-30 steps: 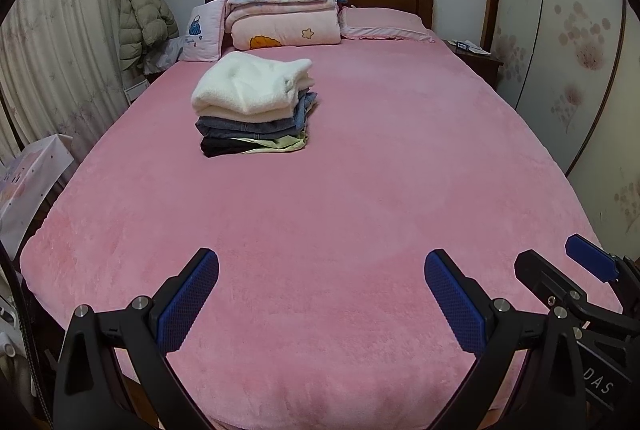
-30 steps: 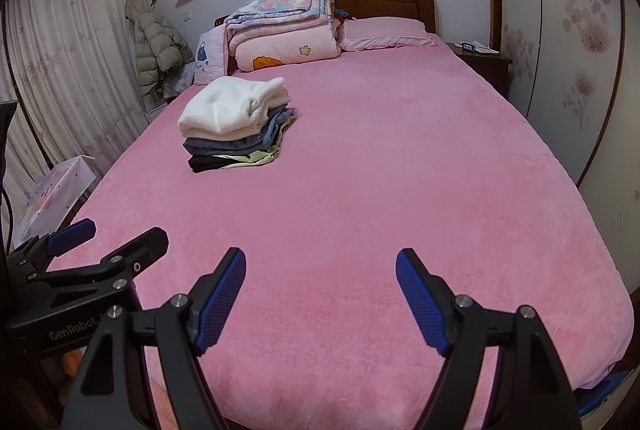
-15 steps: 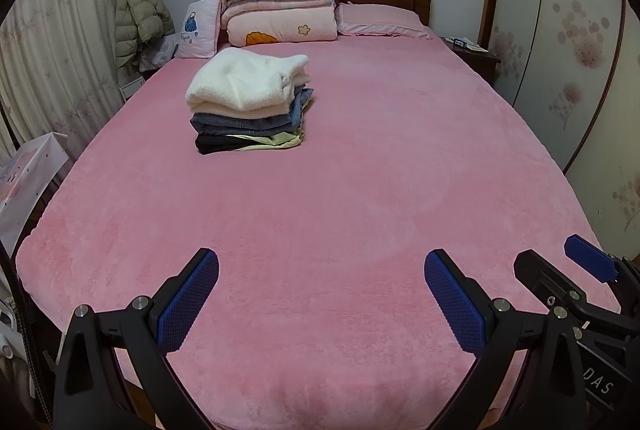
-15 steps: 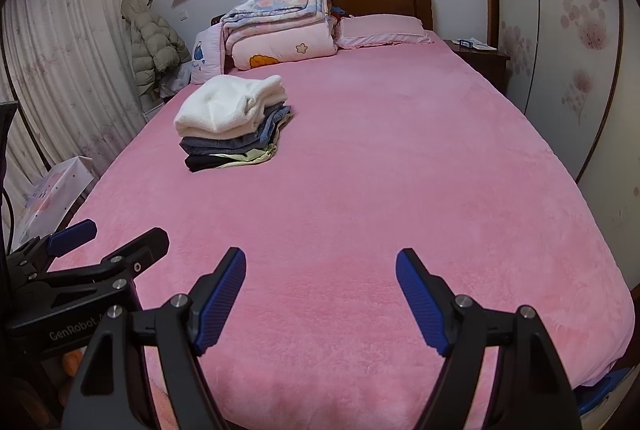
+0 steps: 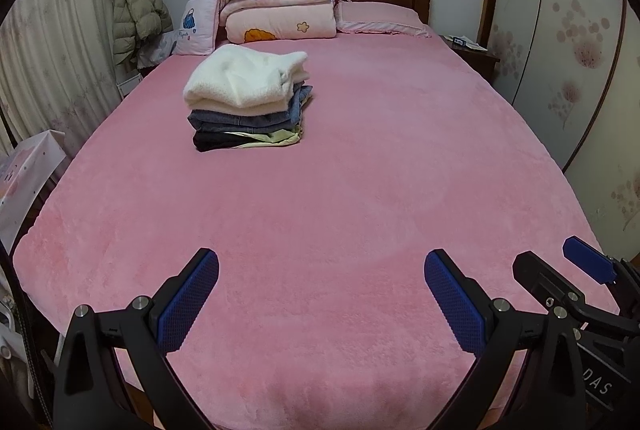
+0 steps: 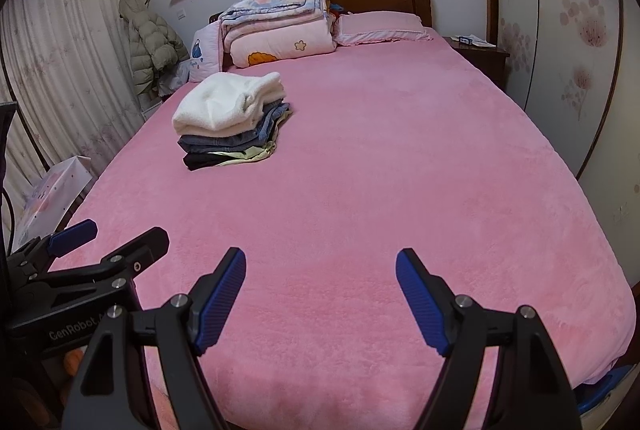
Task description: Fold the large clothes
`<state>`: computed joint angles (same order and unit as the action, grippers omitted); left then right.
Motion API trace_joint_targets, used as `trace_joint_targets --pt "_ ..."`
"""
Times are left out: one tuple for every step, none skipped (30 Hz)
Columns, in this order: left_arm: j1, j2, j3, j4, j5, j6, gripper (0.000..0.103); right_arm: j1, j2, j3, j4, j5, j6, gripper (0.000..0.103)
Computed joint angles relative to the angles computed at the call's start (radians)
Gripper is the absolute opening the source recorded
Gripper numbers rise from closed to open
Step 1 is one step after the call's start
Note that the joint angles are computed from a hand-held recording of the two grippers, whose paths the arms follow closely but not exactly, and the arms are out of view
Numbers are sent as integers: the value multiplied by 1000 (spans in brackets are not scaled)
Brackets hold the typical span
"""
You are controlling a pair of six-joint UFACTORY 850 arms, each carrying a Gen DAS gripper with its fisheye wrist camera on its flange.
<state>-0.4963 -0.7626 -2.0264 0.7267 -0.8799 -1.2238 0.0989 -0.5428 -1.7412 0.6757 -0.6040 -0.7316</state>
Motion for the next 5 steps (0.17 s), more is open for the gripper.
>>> trace_joint_targets --pt "1 2 3 -1 3 0 102 0 0 1 -1 1 0 78" --pt "2 4 6 -2 4 0 102 -1 3 9 1 4 -6 78" --pt "2 4 6 -2 5 1 102 -1 3 10 0 5 -6 78" --pt "2 5 8 0 6 0 102 1 2 9 -4 6 0 78" --pt "3 6 8 1 6 1 102 1 3 10 -5 6 1 78"
